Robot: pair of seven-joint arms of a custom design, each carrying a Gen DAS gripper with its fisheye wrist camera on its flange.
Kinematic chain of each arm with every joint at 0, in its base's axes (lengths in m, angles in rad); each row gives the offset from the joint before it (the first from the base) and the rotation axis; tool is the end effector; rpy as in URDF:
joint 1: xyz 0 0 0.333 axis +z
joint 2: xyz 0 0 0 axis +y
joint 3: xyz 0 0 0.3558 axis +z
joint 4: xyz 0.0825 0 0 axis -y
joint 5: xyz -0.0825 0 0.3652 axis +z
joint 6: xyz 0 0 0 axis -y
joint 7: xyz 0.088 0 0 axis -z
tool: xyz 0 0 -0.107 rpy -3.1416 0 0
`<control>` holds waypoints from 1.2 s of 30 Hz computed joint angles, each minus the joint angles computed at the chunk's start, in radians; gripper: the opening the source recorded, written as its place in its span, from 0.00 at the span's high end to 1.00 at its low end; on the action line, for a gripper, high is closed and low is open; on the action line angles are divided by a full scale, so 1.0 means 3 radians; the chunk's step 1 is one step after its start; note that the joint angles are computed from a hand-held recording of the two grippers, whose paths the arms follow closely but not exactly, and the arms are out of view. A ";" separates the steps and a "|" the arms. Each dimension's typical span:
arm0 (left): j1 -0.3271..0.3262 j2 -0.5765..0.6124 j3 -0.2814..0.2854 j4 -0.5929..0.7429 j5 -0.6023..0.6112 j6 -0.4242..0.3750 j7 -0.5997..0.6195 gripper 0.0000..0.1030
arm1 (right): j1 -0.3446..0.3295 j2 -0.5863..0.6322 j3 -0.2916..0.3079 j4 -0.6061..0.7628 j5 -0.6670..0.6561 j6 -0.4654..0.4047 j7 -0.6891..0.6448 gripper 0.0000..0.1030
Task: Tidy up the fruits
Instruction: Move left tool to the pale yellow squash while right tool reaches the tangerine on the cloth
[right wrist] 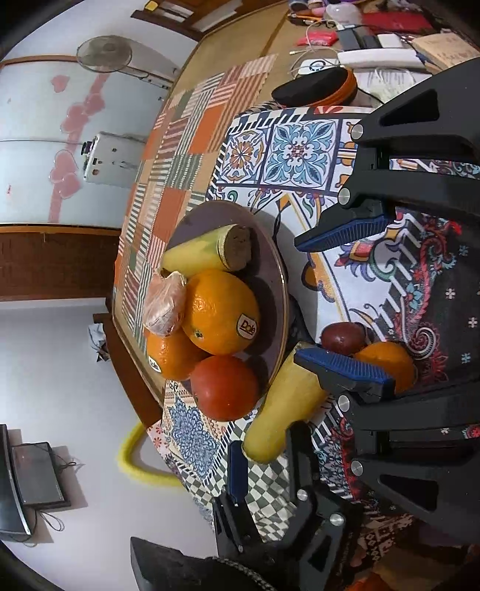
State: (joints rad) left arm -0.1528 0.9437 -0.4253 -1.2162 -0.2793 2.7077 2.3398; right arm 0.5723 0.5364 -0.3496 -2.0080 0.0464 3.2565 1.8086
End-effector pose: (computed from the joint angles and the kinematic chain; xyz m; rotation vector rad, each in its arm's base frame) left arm 0.7518 -0.3200 0.3276 -0.9770 2.6119 -1.0782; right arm 0.6403 0.1720 0.3362 -1.8124 1.7223 -0.6702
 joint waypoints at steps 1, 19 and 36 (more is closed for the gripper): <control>-0.0003 -0.0008 0.0004 -0.0020 0.0006 0.0017 0.0005 0.27 | -0.0025 -0.0004 0.0027 0.0002 -0.0002 -0.0007 -0.0006 0.51; 0.0296 -0.0356 -0.0187 -0.0689 -0.0044 0.0404 0.0163 0.30 | -0.0313 -0.0078 0.0377 -0.0054 -0.0011 0.0197 -0.0062 0.51; 0.0174 -0.0155 -0.0133 -0.0347 0.0004 0.0144 0.0428 0.40 | -0.0195 -0.0238 0.0496 -0.0512 0.0663 0.0616 -0.0518 0.51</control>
